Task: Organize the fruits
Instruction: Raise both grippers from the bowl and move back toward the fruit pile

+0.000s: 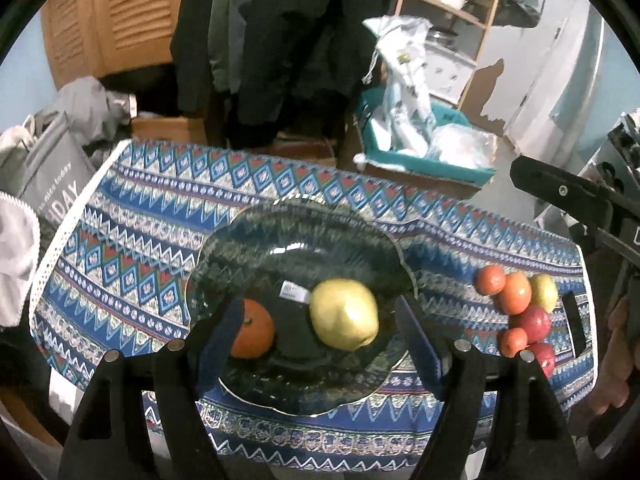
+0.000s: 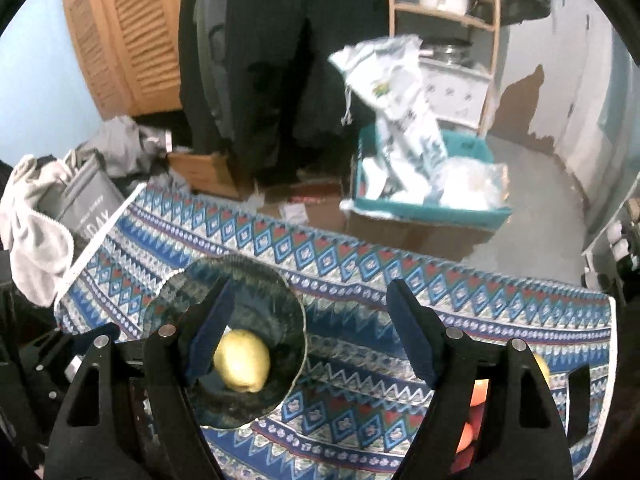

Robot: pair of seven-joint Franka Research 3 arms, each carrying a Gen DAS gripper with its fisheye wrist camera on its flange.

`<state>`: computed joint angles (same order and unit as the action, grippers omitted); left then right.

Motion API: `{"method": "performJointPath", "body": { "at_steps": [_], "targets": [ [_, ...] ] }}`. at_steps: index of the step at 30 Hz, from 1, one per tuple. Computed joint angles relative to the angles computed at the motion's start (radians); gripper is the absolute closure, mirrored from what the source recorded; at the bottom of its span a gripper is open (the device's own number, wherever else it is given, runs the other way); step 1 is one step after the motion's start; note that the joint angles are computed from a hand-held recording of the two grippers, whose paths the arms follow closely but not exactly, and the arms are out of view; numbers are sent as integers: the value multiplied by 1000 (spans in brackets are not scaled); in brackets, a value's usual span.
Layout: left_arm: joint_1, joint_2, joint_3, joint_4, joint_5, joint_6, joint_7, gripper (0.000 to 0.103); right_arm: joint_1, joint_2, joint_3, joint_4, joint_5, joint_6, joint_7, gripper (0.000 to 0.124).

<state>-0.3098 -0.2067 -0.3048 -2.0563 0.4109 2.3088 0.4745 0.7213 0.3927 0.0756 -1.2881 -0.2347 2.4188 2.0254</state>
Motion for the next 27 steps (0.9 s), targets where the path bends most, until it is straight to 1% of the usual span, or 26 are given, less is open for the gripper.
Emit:
{"method": "performJointPath", "body": {
  "at_steps": [6, 10, 13, 20, 27],
  "targets": [
    [0, -7, -18, 29, 53, -6, -27, 23, 3, -97, -9, -116, -77, 71, 43, 43],
    [-8, 0, -30, 56, 85, -6, -36, 21, -12, -167, 0, -200, -138, 114, 81, 42],
    [-16, 9, -43, 81, 118, -10, -46, 18, -33, -229, 8, -274, -194, 150, 132, 41],
    [-43, 34, -57, 140, 164, -13, -53, 18, -114, -353, 50, -415, -309, 209, 252, 38],
    [-67, 68, -66, 195, 211, 3, -60, 15, -217, -468, 106, -537, -407, 226, 340, 37]
  ]
}}
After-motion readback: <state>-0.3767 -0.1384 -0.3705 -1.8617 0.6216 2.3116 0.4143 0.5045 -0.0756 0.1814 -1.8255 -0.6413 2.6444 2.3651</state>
